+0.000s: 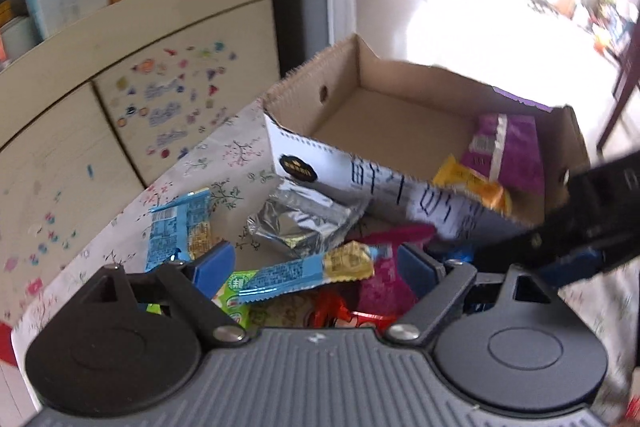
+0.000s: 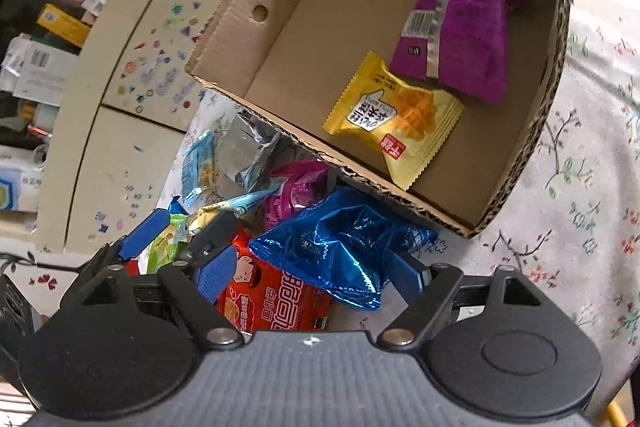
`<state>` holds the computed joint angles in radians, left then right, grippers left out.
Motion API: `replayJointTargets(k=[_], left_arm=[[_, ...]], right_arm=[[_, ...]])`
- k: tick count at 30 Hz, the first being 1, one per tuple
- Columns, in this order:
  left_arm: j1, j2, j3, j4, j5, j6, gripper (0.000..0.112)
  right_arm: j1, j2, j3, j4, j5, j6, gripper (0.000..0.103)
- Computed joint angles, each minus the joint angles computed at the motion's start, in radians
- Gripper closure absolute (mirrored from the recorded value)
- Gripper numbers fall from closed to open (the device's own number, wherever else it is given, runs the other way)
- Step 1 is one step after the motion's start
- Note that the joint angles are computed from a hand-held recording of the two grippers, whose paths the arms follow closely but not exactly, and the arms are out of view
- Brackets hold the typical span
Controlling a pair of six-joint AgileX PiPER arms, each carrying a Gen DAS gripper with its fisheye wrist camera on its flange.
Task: Organize snacks
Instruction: 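Grasp the light blue bar packet from the heap with the left tool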
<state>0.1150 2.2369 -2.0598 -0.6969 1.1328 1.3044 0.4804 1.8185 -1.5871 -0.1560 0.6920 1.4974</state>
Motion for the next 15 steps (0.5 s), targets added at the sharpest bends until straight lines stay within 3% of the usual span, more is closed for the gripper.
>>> replayJointTargets(k=[6, 12, 15], left_arm=[[-0.014, 0.013, 0.008, 0.017, -0.017, 0.067, 0.028], [-0.037, 0.004, 0.056, 0.042, -0.07, 0.114, 0.041], [-0.041, 0.0, 0.073, 0.054, -0.085, 0.128, 0.055]], right_arm=[[0.012, 0.044, -0.061, -0.061, 0.046, 0.066, 0.016], [0.025, 0.082, -0.112, -0.103, 0.09, 0.106, 0.014], [0.026, 0.097, -0.13, -0.112, 0.099, 0.12, 0.012]])
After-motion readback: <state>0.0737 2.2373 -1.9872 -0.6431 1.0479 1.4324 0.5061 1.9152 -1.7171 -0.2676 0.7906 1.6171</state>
